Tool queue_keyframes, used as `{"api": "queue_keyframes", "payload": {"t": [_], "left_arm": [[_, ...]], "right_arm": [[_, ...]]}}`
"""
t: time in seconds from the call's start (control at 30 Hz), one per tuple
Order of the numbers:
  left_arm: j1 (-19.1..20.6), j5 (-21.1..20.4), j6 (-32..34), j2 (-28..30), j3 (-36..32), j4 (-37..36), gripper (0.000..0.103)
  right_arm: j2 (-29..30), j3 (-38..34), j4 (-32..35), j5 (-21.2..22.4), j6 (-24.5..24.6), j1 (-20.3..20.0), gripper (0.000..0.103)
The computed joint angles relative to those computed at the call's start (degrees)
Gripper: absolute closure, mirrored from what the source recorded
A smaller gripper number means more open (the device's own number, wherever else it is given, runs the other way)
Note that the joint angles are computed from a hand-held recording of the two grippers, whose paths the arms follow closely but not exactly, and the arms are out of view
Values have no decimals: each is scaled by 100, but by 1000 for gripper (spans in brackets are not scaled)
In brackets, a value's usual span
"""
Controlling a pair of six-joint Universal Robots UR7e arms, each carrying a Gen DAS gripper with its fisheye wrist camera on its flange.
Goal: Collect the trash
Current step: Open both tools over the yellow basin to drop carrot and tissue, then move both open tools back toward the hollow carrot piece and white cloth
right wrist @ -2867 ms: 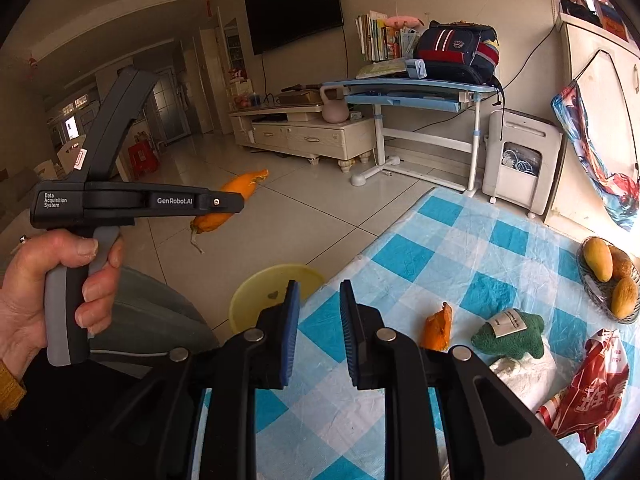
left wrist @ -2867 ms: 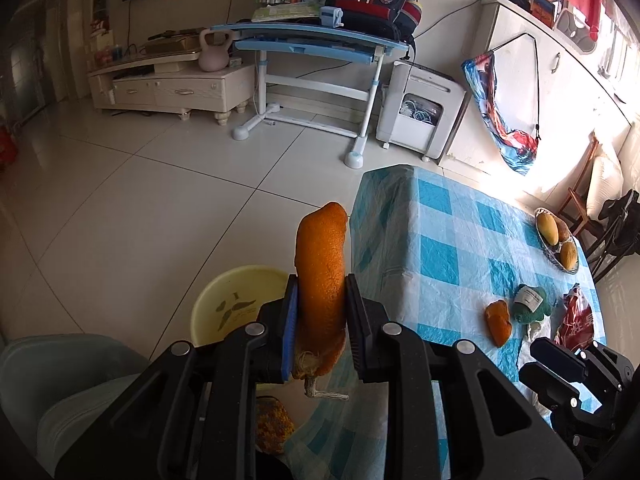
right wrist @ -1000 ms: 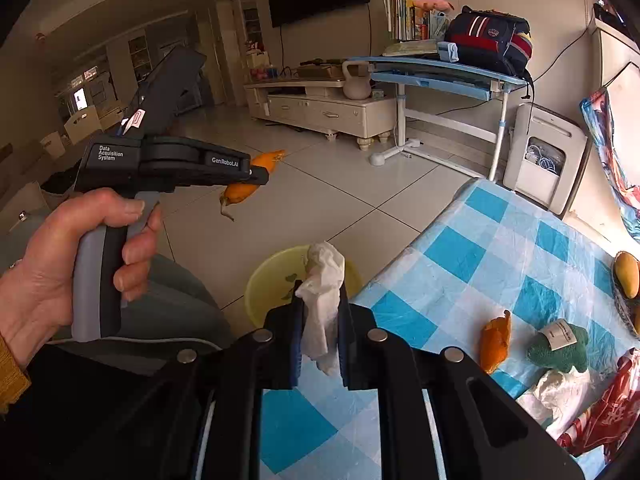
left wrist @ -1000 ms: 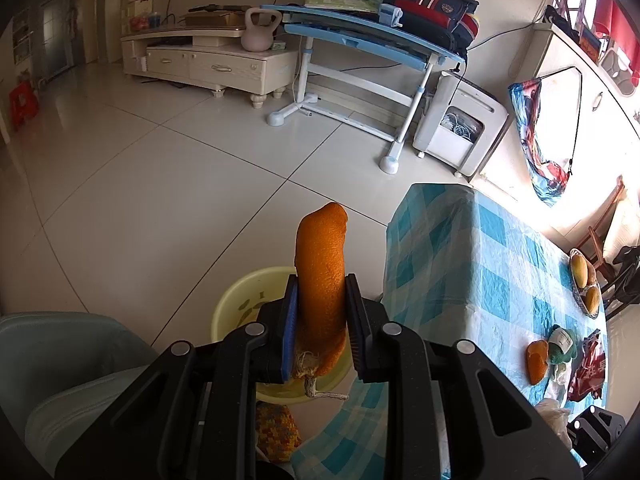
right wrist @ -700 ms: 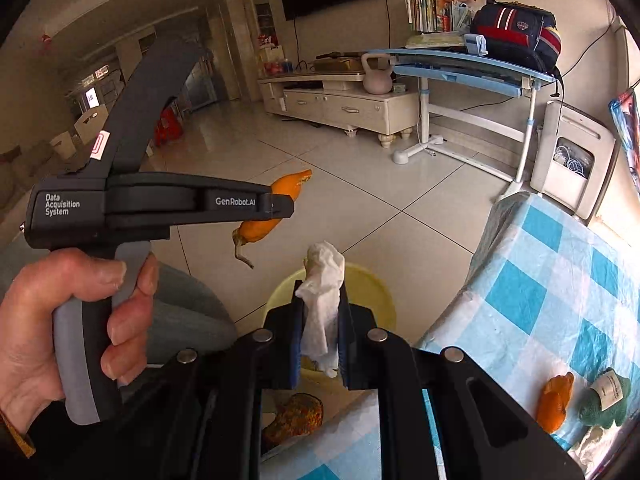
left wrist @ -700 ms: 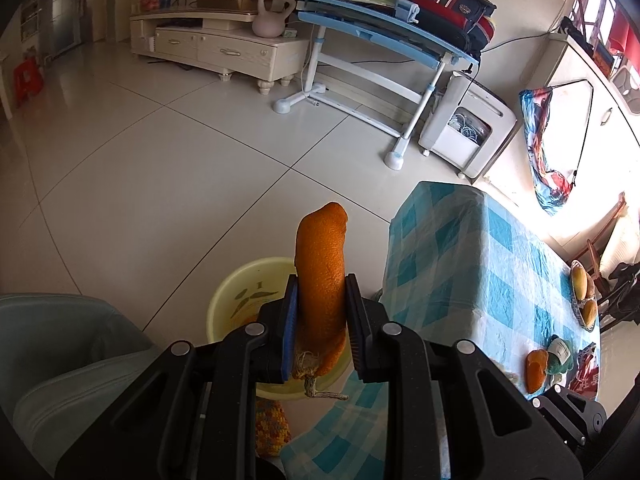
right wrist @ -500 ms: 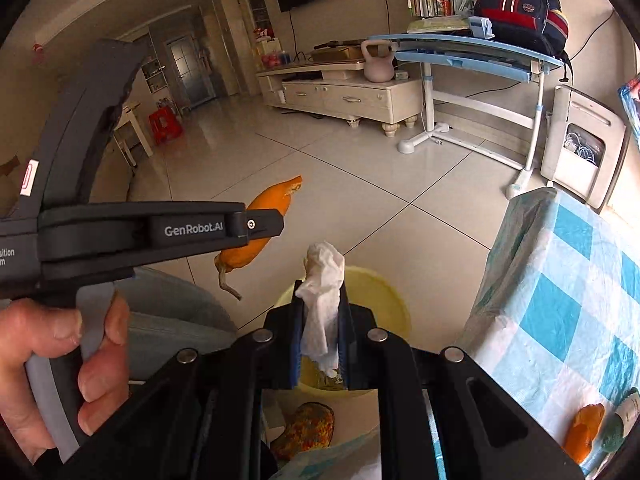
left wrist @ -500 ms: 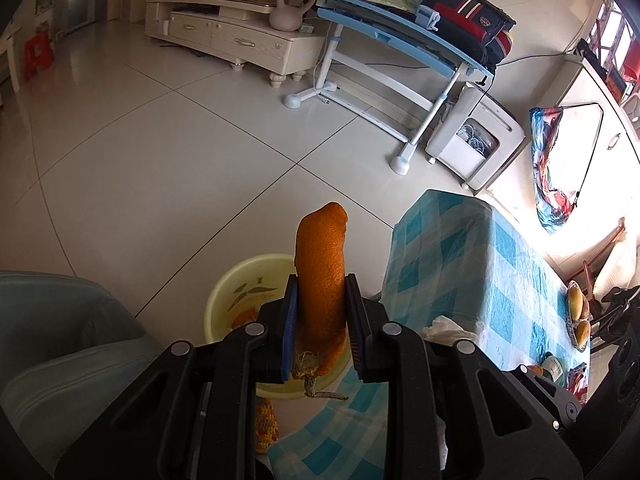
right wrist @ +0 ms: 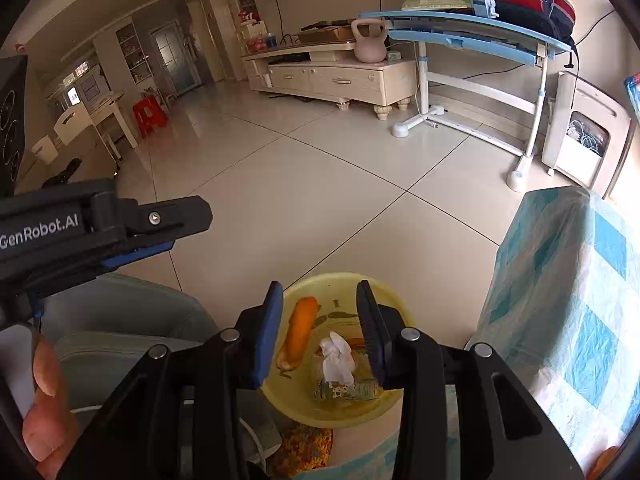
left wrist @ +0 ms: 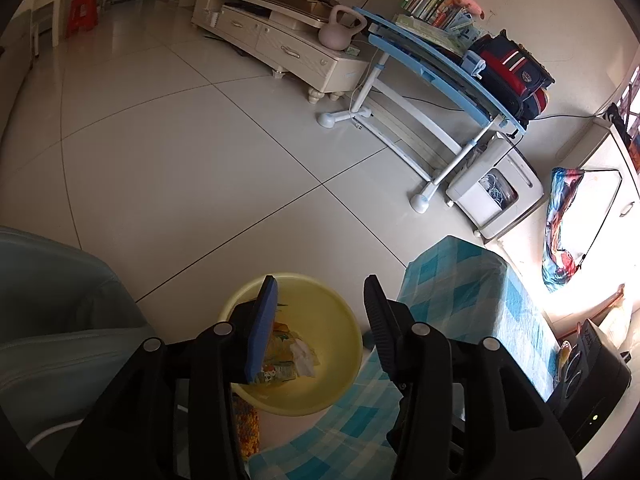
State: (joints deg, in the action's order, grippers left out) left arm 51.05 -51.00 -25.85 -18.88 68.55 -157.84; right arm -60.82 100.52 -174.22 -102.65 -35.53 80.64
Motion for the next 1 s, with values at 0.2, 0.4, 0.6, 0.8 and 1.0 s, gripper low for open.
{"api": "queue_keyframes", "payload": {"t": [0.2,0.4,0.6,0.8,1.0], "left_arm": [[-77,167,148,61,-79,76,51],[-123,294,266,104,-127,168,47],[-144,350,344,135,-188,308,46],[-202,466,464,167,-208,388,43],[-320,678,606,237,-258,523,39]], "right_arm": [[-301,364,-166,221,27,-99,52],[-565,737,-415,589,72,-273,46],[-923,1209,-714,904,201,-462,42],[-1351,1767,-1103,1133,344,-672,37],[-1642,1970,-1210,1492,1169,-1055,35]]}}
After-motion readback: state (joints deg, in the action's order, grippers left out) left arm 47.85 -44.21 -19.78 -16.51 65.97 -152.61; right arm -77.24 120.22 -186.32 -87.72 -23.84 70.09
